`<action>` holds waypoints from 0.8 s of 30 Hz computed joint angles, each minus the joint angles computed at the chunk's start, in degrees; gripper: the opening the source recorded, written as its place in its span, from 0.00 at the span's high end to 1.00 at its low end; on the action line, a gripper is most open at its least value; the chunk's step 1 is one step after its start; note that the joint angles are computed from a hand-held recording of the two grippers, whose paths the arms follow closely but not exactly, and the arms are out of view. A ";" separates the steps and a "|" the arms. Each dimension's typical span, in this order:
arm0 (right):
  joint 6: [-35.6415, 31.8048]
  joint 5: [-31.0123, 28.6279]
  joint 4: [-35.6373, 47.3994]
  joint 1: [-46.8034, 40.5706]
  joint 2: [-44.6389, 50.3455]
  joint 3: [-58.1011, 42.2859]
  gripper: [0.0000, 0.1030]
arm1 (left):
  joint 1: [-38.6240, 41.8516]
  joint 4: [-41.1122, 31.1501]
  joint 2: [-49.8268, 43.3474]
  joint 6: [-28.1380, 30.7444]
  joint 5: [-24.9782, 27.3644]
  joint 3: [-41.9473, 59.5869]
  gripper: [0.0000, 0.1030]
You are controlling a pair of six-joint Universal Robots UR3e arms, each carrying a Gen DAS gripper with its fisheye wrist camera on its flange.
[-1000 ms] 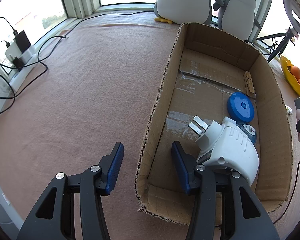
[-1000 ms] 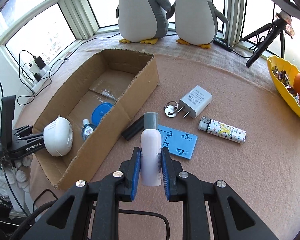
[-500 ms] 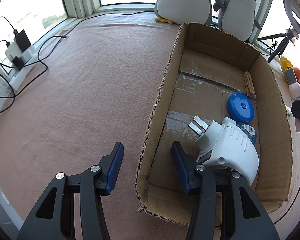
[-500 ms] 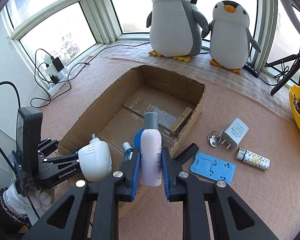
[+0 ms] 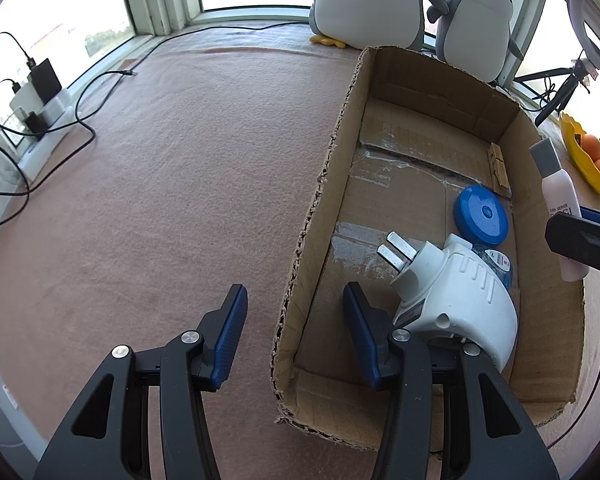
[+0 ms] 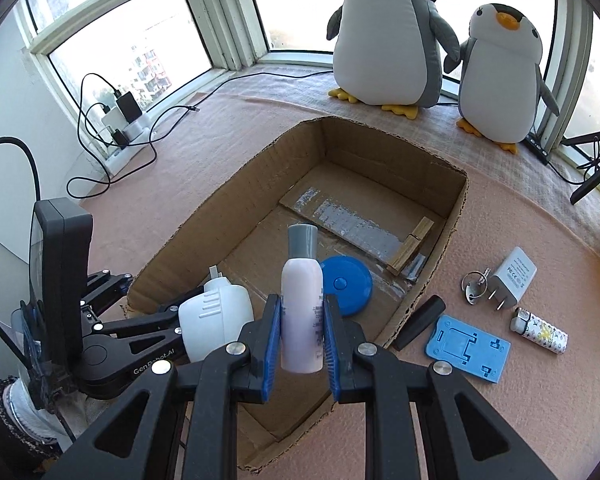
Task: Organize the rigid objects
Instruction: 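Carry the white-and-pink bottle into the box and release it, then move the right tool to the blue phone stand and grasp it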
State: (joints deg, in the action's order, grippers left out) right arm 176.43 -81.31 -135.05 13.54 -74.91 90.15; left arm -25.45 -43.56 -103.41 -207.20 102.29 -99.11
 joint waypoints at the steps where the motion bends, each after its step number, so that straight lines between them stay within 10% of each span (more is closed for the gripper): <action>1: -0.14 -0.05 -0.06 0.13 0.09 -0.04 0.82 | 0.00 0.00 0.00 0.00 0.00 0.00 0.52; 7: 0.70 -0.19 -1.88 0.51 -0.55 0.58 0.54 | 0.00 -0.04 -0.01 -0.02 -0.05 0.04 0.52; 24: 1.06 1.99 -1.33 -2.99 -4.32 2.70 0.50 | -0.09 -0.15 -0.21 0.03 0.13 0.27 0.52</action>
